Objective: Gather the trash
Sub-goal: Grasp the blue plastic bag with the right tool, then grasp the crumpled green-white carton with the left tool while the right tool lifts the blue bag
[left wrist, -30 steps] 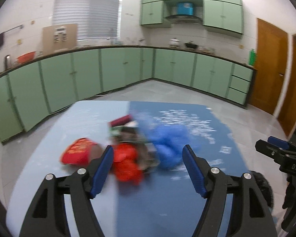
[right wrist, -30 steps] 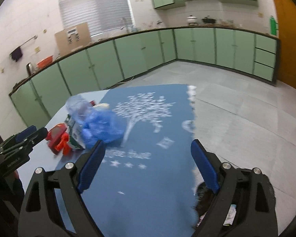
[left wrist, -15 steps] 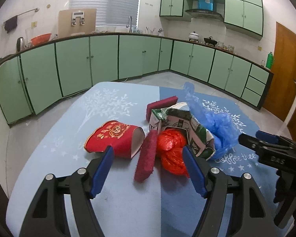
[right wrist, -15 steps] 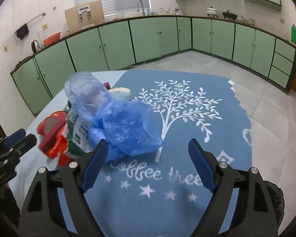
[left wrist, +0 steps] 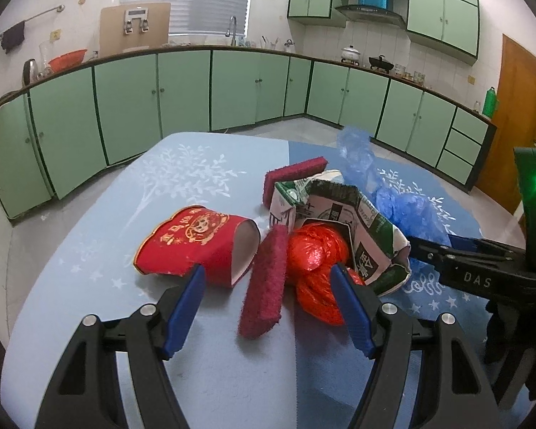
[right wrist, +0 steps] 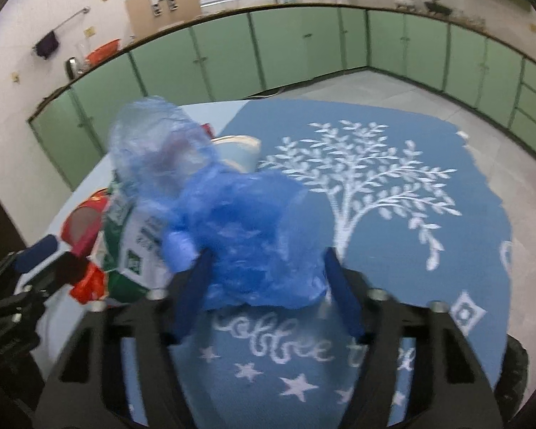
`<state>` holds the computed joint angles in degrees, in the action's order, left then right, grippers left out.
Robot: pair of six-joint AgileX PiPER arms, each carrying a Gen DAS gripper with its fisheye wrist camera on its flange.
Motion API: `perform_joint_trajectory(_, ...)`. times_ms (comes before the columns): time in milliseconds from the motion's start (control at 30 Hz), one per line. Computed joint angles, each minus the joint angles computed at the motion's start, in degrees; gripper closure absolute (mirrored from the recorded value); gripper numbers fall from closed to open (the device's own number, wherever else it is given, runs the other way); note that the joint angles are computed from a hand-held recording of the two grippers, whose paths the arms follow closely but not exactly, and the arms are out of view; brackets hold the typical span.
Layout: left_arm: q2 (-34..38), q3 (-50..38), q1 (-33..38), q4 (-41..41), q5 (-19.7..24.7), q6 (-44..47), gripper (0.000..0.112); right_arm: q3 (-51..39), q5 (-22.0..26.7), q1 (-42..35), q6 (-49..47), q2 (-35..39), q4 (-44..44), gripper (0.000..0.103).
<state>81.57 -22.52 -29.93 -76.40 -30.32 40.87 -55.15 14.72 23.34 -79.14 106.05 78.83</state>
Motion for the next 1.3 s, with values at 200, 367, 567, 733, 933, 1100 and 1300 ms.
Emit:
perform_joint_trajectory(200,0.32,-0.53,-0.44,-0.15,0.25,-0.21,0.042,2.65,3.73,-0.86,-6.24,-2.29,3.47,0.097)
perform_joint_trajectory(367,-1.24,0.29,-2.91,-2.59,-0.96,0.64,0.042,8.07,4.88,-3.76,-13.73,-7.45,10.50,0.100)
perform_joint_trajectory(567,-2.09,0.31,-5.77,-4.45,-2.13,0.77,0.042,13.34,7.01,-10.37,-12.91,-13.06,8.84,0.100)
perform_joint_trajectory(733,-0.55,-1.36,-9.16,-6.40,-3.23,1.50,0.042,14.70,7.33,-13.63,-11.65,-14.43,7.49,0.100)
perform_joint_trajectory(933,0.36,-2.14,-13.36,-9.02,-5.83,1.86,0.042,15.05,7.52,-15.23,-14.13,-14.53,9.23,0.100)
perform_joint_trajectory(1100,1.72,-3.09,-15.62,-9.44,-7.21,0.84,0.043,15.41,7.68,-16.17,-16.58,-14.00,11.29,0.100)
perform_joint_trajectory(1300,4.51,-6.14,-15.75,-8.60,-7.58,1.39,0.049,15.12,7.49,-17.60,-17.81,-12.55,12.13,0.100)
